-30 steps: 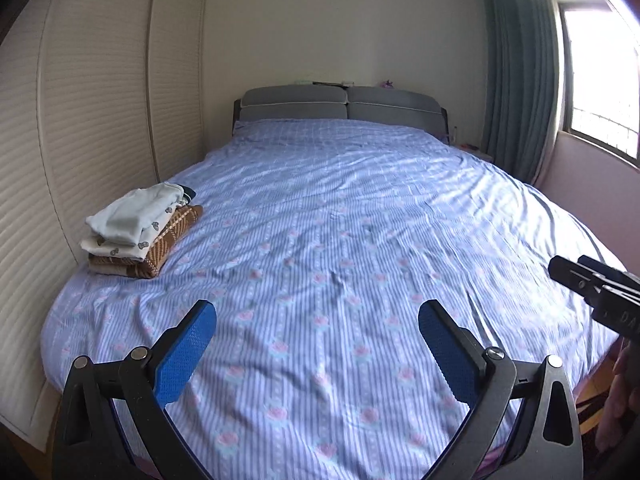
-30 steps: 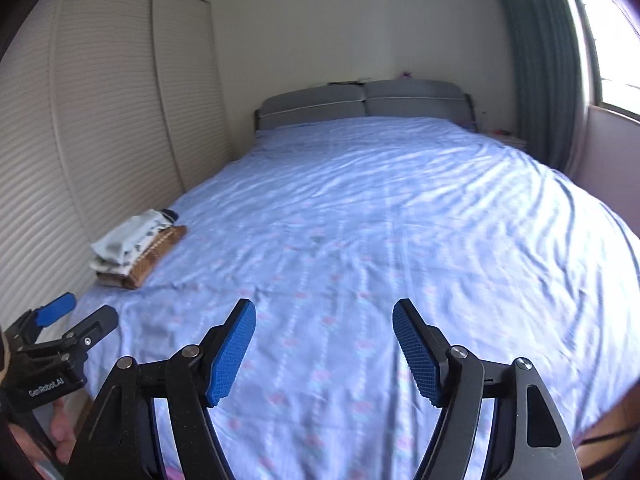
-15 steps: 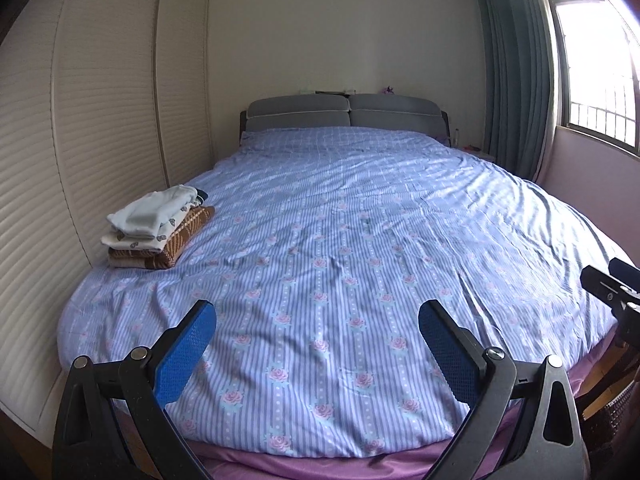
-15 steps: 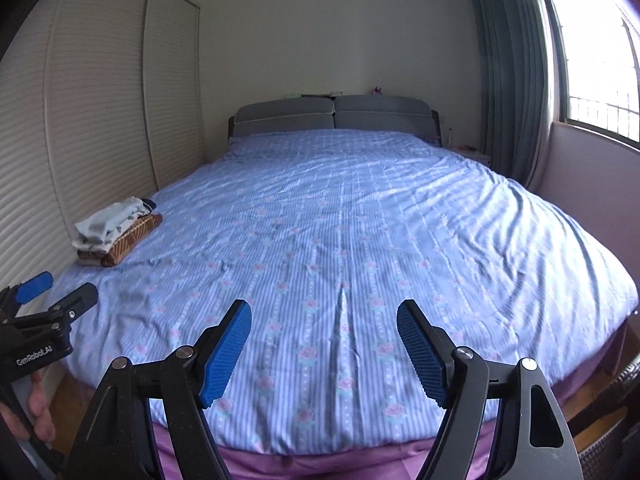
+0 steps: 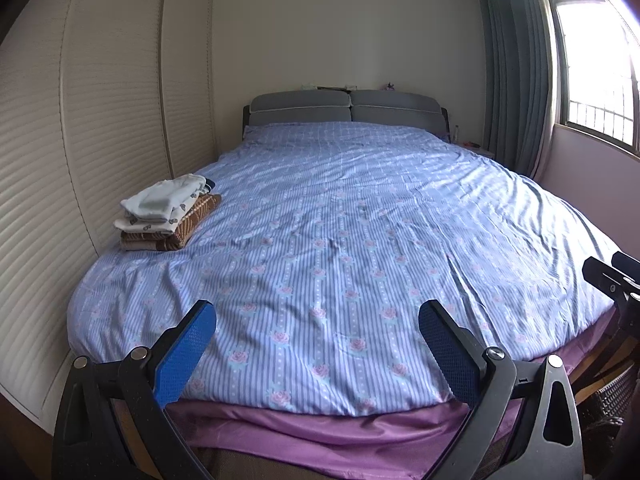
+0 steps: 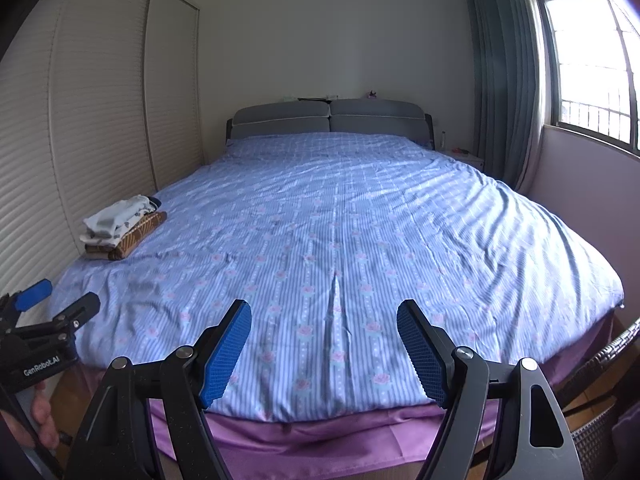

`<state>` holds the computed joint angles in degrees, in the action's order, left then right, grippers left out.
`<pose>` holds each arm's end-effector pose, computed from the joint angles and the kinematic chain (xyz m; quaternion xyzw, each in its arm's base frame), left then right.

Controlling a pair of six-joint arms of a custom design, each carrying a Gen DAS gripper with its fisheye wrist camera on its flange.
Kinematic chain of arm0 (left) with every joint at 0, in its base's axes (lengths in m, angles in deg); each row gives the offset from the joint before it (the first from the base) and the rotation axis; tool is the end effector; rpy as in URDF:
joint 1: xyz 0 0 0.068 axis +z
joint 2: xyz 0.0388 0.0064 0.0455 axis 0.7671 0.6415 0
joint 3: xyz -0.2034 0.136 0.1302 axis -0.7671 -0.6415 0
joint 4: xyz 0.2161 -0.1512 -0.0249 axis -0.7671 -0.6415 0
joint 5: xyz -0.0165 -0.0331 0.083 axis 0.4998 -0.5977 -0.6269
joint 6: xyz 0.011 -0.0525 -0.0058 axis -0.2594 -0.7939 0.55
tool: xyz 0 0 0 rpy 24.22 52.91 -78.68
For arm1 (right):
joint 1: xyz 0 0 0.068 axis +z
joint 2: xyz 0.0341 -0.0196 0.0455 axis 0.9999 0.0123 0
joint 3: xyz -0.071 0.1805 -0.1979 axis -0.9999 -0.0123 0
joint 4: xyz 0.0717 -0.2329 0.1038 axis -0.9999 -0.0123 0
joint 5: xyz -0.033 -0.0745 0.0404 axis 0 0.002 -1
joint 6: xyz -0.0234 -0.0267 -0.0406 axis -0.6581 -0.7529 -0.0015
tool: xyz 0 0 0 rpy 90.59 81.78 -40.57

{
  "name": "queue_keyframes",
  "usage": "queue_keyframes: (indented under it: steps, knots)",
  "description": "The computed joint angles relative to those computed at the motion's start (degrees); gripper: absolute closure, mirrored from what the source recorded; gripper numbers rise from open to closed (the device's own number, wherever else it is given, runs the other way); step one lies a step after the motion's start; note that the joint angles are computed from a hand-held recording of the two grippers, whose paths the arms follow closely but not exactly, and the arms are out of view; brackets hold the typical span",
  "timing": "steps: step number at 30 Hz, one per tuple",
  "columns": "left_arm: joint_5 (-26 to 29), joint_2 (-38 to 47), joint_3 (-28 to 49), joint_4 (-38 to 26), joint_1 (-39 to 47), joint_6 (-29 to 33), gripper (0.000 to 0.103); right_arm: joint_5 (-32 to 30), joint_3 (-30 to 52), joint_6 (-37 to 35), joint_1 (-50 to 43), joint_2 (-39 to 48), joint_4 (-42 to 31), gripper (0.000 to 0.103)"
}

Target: Fold small clothes

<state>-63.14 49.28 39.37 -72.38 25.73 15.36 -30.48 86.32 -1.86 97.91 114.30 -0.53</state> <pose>0.2818 -0.1155 0.2523 0.0403 0.8626 -0.0075 0.5043 0.2631 0.0328 0.2901 0.0343 0.8565 -0.0180 0.5146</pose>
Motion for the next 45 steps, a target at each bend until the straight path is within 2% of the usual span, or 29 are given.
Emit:
queue_keyframes:
  steps: [8, 18, 26, 45]
  knots:
    - [-0.1, -5.1, -3.0, -1.3, 0.2, -2.6, 0.000, 0.0, -1.3, 1.6, -0.4, -4.7, -3.2, 0.027]
    - [0.8, -8.3, -2.8, -3.6, 0.2, -2.3, 0.000, -1.4, -0.2, 1.6, -0.6, -6.8, -6.0, 0.027]
    - [0.8, -8.7, -2.7, -4.1, 0.1, -2.4, 0.000, 1.4, -0.4, 0.6, 2.5, -9.2, -6.1, 0.027]
    - [0.3, -9.7, -2.9, -4.2, -0.3, -2.3, 0.000, 2.1, -0.5, 0.1, 3.5, -10.5, -6.5, 0.027]
